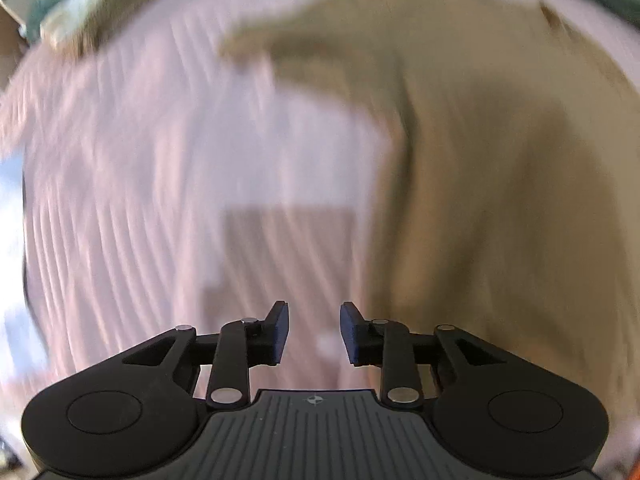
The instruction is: Fold clothes
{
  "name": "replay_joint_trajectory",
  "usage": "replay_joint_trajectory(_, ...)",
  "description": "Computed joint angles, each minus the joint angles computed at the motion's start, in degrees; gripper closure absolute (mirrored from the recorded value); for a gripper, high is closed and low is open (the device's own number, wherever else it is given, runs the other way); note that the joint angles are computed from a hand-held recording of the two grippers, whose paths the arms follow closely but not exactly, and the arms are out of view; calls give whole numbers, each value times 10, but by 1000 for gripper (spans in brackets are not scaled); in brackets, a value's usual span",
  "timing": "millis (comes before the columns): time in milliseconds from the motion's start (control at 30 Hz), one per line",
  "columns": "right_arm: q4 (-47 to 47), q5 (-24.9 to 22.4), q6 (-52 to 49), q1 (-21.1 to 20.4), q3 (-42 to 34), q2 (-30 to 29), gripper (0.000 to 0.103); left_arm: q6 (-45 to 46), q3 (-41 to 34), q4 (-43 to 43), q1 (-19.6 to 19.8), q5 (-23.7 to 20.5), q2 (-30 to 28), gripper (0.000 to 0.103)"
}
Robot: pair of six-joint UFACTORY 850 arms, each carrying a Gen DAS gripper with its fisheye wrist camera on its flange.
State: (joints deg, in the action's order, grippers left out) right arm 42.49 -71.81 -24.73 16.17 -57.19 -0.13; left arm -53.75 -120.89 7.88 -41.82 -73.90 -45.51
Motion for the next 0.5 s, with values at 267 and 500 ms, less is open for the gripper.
replay_joint_trajectory(267, -195, 245, 152, 33, 113, 160, 54, -158, 103, -63, -44, 59, 52, 54)
replay_joint_trajectory(500, -262, 413, 160, 64, 140, 113, 51, -188, 50, -7, -34, 37, 13, 41)
